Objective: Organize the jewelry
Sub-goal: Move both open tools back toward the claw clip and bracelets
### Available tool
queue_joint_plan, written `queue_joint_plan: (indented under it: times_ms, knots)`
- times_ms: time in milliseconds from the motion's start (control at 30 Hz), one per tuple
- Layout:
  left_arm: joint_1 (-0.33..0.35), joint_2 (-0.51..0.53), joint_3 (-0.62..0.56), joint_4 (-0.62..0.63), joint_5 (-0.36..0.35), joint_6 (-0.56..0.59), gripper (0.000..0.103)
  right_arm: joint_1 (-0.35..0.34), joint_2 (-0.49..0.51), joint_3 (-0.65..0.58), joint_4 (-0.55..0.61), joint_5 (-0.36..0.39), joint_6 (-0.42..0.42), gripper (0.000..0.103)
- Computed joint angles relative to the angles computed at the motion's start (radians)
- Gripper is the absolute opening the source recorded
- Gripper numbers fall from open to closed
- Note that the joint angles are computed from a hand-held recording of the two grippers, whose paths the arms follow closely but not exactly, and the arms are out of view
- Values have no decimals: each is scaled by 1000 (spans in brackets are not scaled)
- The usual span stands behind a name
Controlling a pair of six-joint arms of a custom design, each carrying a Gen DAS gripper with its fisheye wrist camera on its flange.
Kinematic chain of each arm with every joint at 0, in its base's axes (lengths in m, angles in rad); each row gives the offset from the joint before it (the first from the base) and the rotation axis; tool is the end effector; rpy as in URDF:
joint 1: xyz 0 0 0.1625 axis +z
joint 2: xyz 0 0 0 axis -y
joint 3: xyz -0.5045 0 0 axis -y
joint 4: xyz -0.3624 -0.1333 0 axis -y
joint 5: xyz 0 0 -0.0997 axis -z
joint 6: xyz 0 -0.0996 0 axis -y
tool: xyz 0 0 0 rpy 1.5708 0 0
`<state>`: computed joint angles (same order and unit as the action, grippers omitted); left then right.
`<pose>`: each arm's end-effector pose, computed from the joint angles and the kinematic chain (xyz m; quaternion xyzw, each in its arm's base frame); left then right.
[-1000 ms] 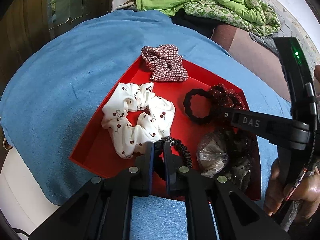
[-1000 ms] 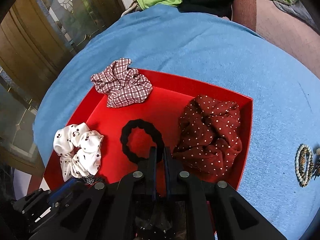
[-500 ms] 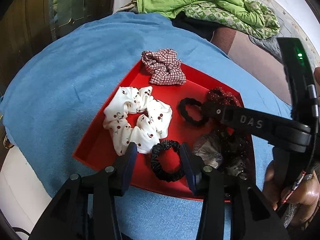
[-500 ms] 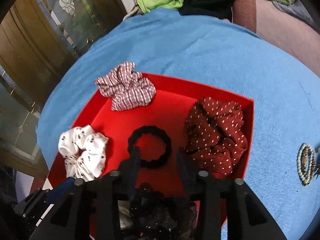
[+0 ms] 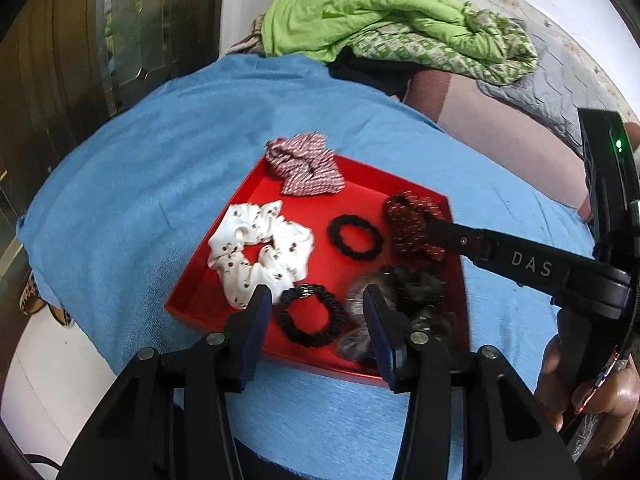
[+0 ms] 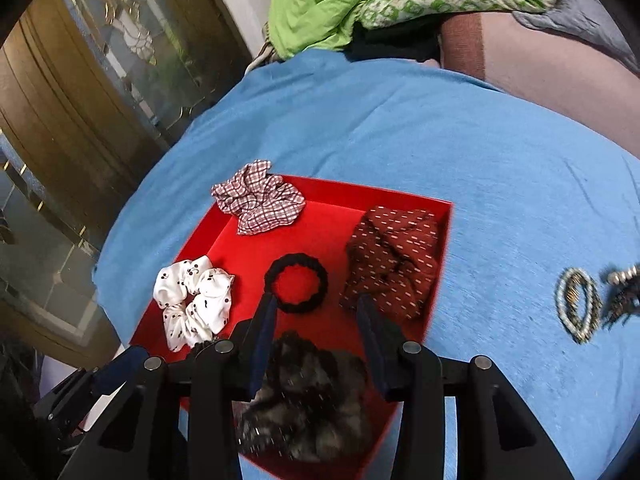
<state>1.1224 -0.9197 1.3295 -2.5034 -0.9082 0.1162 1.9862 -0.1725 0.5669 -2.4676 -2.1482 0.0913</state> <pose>-0.1558 -0.7726 0.4011 0.1737 0.9008 -0.2930 0.2695 0.4593 -0.8457 0.0847 0.0800 -0.9278 0.2998 0.2072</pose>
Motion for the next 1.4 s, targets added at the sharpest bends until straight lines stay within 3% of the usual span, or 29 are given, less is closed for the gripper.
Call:
queue_joint_plan:
  times_ms: [333, 567, 767, 1033, 1233, 1400]
  knots:
    - [-59, -29, 75, -43, 19, 35, 51, -16, -236, 485, -321, -11, 72, 50]
    - [-94, -30, 120, -12, -13, 42, 51, -73, -420, 825, -522, -48, 200, 51]
    - [-124, -10, 149, 25, -42, 69, 51, -134, -532, 1017, -658, -56, 302, 53]
    - [-140, 45, 139, 101, -54, 56, 51, -180, -567, 1061, -762, -30, 311, 59]
    - [-146, 66, 138, 111, -56, 76, 51, -197, -506, 915, -747, 4, 265, 75]
    - [-142, 78, 116, 123, -57, 73, 51, -194, -426, 745, -599, -86, 275, 77]
